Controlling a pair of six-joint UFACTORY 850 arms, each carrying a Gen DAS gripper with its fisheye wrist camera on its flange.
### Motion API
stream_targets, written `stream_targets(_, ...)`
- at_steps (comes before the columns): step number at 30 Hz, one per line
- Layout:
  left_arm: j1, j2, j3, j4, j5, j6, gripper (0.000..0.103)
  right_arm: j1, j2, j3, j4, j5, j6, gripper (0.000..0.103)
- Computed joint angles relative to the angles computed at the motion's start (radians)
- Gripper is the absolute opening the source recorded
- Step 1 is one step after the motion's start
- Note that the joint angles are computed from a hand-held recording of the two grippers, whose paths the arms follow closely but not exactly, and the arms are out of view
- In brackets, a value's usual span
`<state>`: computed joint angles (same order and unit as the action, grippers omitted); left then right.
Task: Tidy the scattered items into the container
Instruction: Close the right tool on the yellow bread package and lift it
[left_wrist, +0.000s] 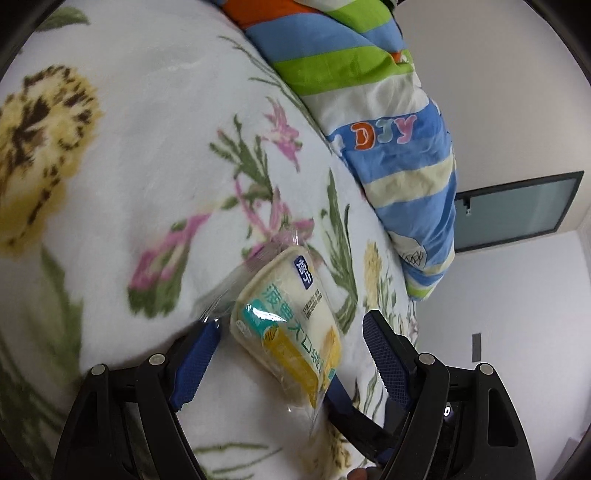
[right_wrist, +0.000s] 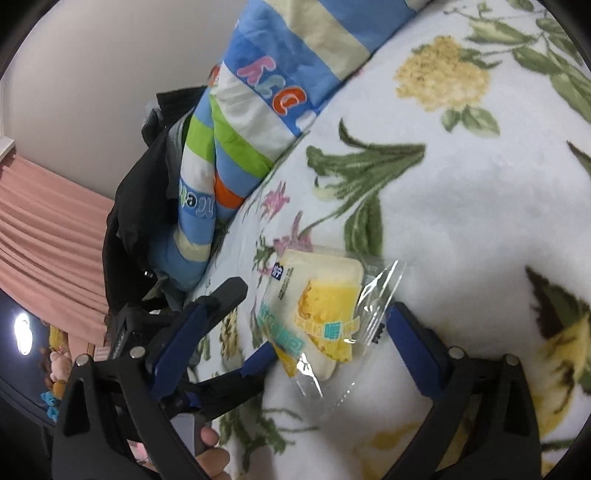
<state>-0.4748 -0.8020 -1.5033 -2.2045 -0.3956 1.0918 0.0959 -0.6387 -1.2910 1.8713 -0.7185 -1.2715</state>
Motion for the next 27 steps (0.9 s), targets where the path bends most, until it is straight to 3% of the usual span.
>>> stream_targets(4,-0.014,0.002,0.007,-0.159,0.028,0.160,0.079,0.003,-0.003,0.008,0.071,0.035,-0.058,0.078)
stream_targets(8,-0.016,-0.001,0.017,-0.318,0.011,0.300,0.078,0.010,-0.019,-0.012,0.087,0.045,-0.125,0.071)
stream_targets(10,-0.019,-0.009,0.004,-0.367,0.037,0.344,0.071,0.023,-0.032,-0.028,0.103,0.086,-0.181,0.059)
stream_targets(12,-0.025,-0.011,-0.005,-0.425,0.082,0.394,0.045,0.024,-0.036,-0.031,0.115,0.100,-0.192,0.047)
stream_targets(14,-0.022,-0.016,0.003,-0.455,0.062,0.406,0.039,0.009,-0.051,-0.037,0.115,0.065,-0.163,0.036)
stream_targets(19,-0.026,-0.001,0.024,-0.520,0.073,0.490,0.037,0.007,-0.055,-0.034,0.129,0.039,-0.182,0.029)
stream_targets(27,-0.023,0.032,0.069,-0.538,0.077,0.515,0.037,0.000,-0.032,-0.013,0.097,0.001,-0.145,0.027)
